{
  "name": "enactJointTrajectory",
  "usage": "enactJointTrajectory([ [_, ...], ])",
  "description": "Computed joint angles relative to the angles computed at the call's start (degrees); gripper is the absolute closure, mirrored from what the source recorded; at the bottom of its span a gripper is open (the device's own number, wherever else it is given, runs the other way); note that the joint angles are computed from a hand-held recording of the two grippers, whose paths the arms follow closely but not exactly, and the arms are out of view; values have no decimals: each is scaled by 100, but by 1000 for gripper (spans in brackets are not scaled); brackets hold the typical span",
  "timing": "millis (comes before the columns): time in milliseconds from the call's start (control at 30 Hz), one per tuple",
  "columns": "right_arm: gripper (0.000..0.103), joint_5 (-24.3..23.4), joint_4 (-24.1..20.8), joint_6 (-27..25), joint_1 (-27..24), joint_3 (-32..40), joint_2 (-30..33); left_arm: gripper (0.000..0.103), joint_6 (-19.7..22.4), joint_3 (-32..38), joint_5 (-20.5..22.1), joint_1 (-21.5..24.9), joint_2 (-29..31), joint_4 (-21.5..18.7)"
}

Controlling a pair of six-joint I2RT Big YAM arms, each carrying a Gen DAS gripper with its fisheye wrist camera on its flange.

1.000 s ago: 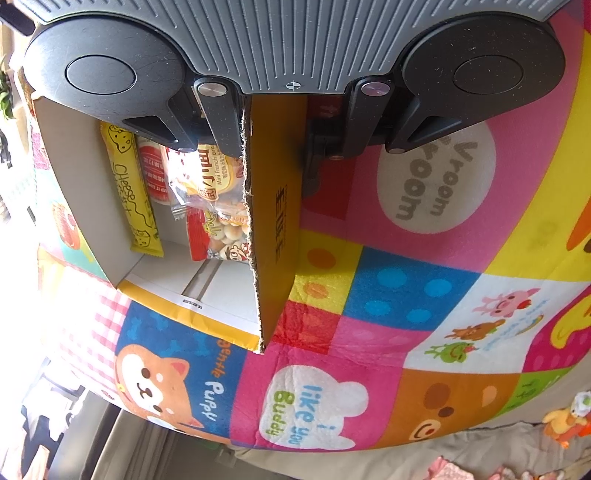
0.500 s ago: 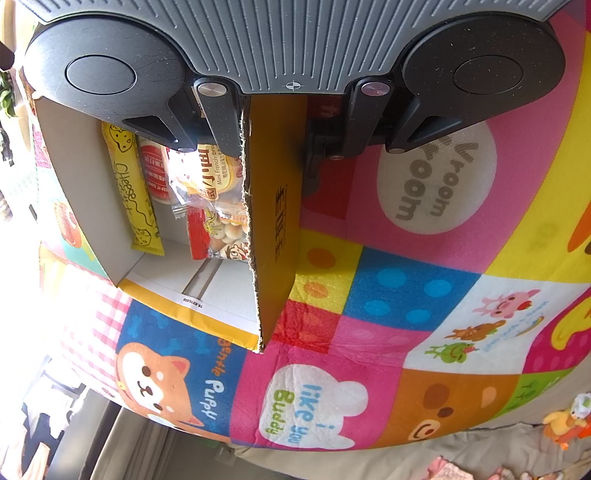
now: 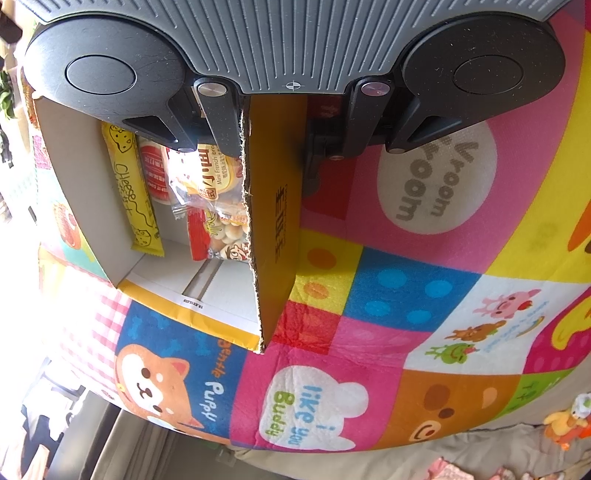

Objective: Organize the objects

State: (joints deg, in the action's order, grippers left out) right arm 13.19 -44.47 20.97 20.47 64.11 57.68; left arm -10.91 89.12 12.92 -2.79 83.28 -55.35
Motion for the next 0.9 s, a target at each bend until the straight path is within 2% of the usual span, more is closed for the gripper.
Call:
enactJointTrajectory([
  [67, 5, 389, 5, -444, 384, 30, -35, 86, -16, 4, -1, -1, 2, -2],
  [167, 5, 158, -128, -926, 863, 74, 8, 86, -54, -23, 7, 7, -15, 22],
  [233, 6, 338, -102, -1296, 1224, 46, 81, 86, -58, -25, 11, 8, -17, 22],
  [300, 17, 713, -44, -1615, 1479, 55, 230, 86, -53, -19, 14, 9, -14, 18],
  [400, 30, 813, -244, -1527, 1471, 238, 506, 86, -63, -32, 39, 17, -16, 41],
  [433, 31, 836, -252, -1537, 1412, 282, 586, 86, -72, -34, 43, 18, -16, 47],
  [600, 33, 1069, -131, -1384, 1174, 407, 807, 86, -82, -54, 57, 22, -23, 69],
  [733, 33, 694, -150, -1047, 990, 442, 771, 86, -75, -60, 74, 29, -24, 73],
  [900, 27, 785, 81, -942, 911, 273, 504, 86, -76, -54, 70, 27, -20, 69],
])
